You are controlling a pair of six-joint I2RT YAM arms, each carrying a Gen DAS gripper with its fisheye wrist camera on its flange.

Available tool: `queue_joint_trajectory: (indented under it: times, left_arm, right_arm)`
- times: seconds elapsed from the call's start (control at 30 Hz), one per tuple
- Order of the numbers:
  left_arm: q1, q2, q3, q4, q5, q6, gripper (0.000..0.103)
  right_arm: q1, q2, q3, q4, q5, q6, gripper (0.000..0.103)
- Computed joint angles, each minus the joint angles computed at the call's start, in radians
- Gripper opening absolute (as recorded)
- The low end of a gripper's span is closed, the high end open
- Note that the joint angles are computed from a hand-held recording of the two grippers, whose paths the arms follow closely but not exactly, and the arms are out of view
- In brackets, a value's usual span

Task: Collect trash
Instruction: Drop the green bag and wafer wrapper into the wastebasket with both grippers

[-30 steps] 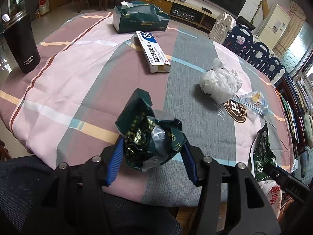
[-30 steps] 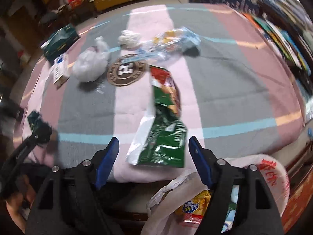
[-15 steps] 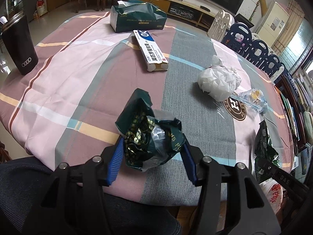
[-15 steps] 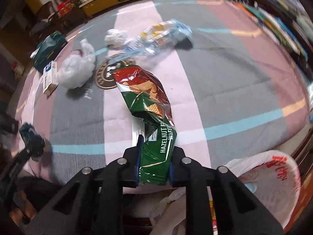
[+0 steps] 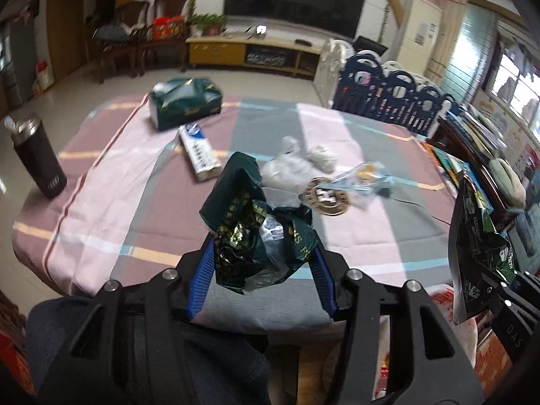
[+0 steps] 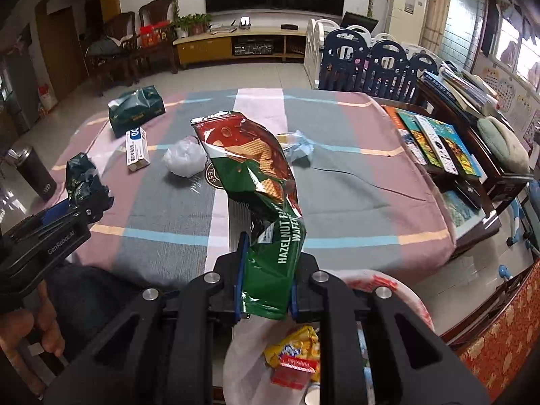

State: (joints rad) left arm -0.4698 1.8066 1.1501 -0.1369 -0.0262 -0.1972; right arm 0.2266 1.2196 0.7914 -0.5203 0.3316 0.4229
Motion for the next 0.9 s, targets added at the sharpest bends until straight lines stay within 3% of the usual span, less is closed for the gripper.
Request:
queue_joint_trajectory:
  times: [0.23, 0.43, 0.9]
  left_arm:
    - [-0.123, -0.209, -0.098, -0.038, -0.025, 0.015, 0.053]
    - [-0.202, -0.339, -0.130, -0.069, -0.071, 0.018, 0.054]
    - [-0.288, -0.370, -0.130, -0.098, -0.103, 0.027, 0.054]
  right_arm:
    - [-0.027, -0.332, -0.028, -0.262, 0.064, 0.016, 0.020]
    - [-0.025, -0.518, 0.028, -0.456, 0.148, 0.003, 0.020]
    - [-0.102, -0.595, -0.009, -0.505, 0.103, -0.025, 0.020]
